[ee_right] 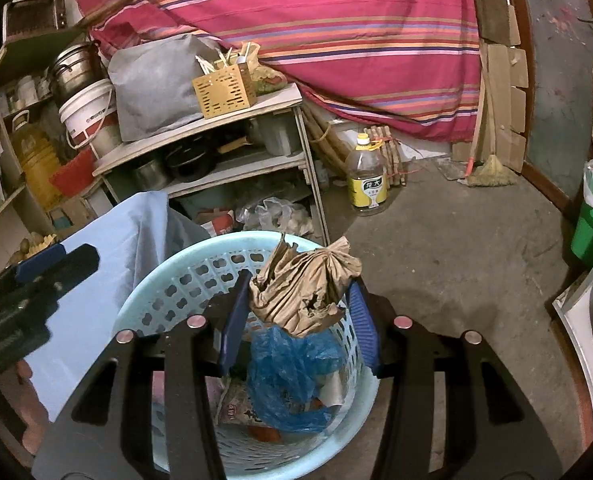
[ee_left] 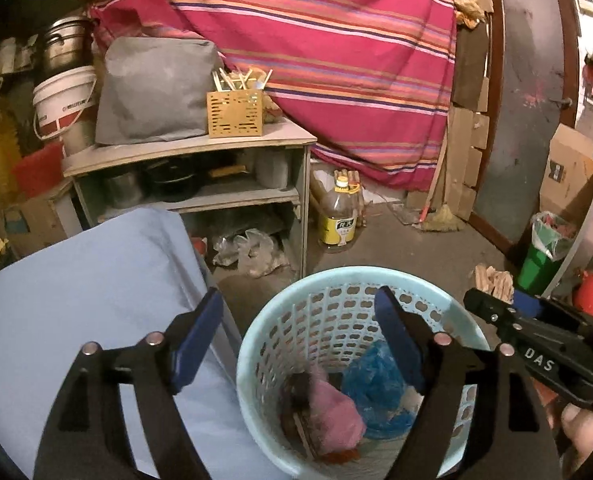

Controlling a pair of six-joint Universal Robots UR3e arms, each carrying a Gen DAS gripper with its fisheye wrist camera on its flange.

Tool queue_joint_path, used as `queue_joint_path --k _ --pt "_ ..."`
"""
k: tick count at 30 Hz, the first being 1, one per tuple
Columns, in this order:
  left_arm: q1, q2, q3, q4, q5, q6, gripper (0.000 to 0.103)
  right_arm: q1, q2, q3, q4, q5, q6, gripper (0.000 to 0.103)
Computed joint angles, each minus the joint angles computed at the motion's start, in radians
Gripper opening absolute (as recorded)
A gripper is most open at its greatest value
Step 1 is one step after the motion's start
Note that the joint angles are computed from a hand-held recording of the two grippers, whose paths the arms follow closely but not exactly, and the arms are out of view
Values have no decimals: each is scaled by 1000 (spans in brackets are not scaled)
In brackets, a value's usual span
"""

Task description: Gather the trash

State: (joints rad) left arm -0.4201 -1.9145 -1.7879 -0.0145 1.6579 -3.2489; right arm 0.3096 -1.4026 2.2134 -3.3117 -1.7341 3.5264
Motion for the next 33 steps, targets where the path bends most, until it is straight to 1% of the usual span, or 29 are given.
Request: queue_joint_path --k 2,3,4,7,8,9,11,15,18,21,23,24,27,29,33 --pt "9 18 -22 5 8 -1 77 11 11 -10 2 -5 0 48" --pt "16 30 -39 13 9 -3 79 18 17 -16 4 -8 1 48" --pt "24 38 -50 15 6 -6 84 29 27 -32 13 -15 0 48" --pt "47 75 -106 44 3 -14 86 60 55 -82 44 -37 -1 50" --pt "58 95 -132 53 6 -12 86 66 63 -94 51 -39 -1 59" --pt "63 108 -148 58 9 -10 86 76 73 -107 56 -49 3 71" --pt "81 143 -190 68 11 -6 86 100 94 -136 67 -79 9 77" --pt "135 226 -285 78 -7 4 86 121 116 -174 100 -103 17 89" --pt "178 296 -360 81 -27 12 86 144 130 -195 120 -124 21 91" --pt "203 357 -418 78 -22 24 86 175 142 -209 124 -163 26 97" --pt "214 393 -455 82 -13 32 86 192 143 -210 124 -185 33 98" --pt "219 413 -474 82 -7 34 87 203 144 -211 127 -202 40 98" --pt "229 472 -531 90 13 35 94 236 143 -213 133 -240 62 98" --pt "237 519 -577 96 24 42 94 258 142 -210 134 -270 78 98" --pt "266 634 -658 60 13 49 95 309 137 -203 132 -329 103 98"
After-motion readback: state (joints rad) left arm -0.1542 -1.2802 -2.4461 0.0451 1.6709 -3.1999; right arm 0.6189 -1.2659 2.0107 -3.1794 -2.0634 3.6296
